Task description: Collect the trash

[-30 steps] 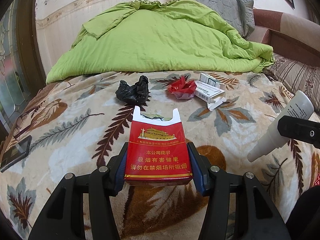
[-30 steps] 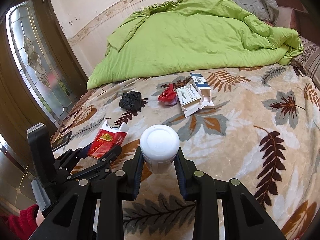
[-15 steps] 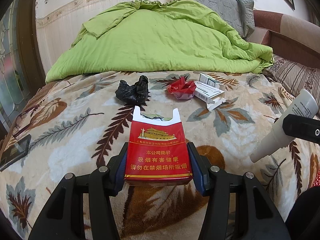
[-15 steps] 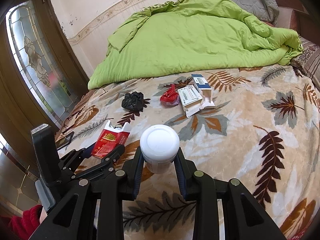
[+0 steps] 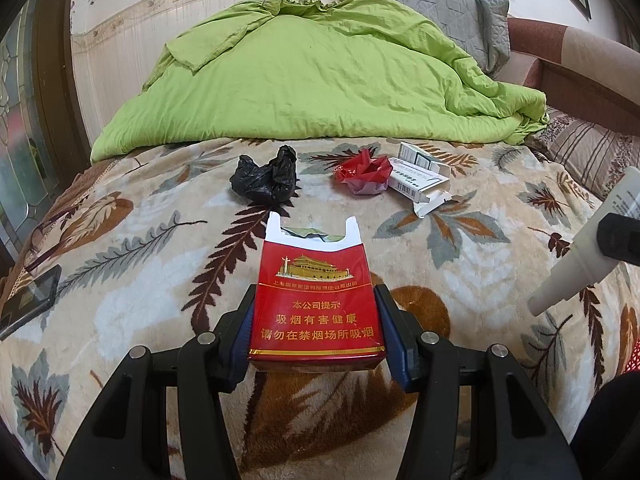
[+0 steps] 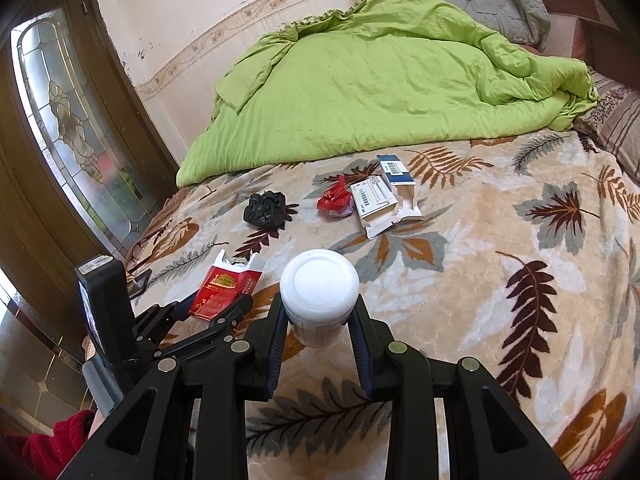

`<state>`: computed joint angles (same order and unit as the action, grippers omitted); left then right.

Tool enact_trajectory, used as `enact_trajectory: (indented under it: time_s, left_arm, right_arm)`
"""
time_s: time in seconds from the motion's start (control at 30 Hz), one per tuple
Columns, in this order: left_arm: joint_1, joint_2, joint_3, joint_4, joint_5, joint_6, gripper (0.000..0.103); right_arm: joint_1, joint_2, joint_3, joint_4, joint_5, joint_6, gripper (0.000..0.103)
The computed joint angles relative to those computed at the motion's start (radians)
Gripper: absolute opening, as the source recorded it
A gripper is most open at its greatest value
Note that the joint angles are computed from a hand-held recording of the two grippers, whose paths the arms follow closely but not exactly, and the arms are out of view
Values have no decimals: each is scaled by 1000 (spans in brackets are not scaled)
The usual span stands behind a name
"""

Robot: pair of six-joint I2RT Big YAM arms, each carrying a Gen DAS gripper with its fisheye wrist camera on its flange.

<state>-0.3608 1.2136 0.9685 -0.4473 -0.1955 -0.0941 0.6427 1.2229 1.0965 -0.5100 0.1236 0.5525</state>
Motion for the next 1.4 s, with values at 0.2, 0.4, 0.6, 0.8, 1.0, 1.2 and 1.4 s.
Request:
enact_trajectory:
  time_s: [0.2,0.4,0.6,0.8,1.0,1.2,1.4]
  left_arm:
    - [-14,-10,-11,3,1,-5,54]
    - [-42,-40,-16,-19,20,-20,54]
    - [-100,-85,-14,-28,58,-13,54]
    - [-186,-94,10,-56,132,-20,54]
    - [-315,-58,82,-86,172,-3,54]
    - [-468,20,189,-118,233,21,54]
    - [-591,131,300,-192,334,50,54]
  right_arm:
    - [-1,-32,-18,-5,6,9,33]
    - [-15,-80,-49,-18,6,32,33]
    - [-47,-176,-93,-65,29,56,33]
    - [-101,-329,-169,-153,64,118,33]
    - [-213,-529,-258,-290,76,194,33]
    - [-357,-705,-293,-461,82,195,33]
    - [-546,-860,-314,-634,20,153,33]
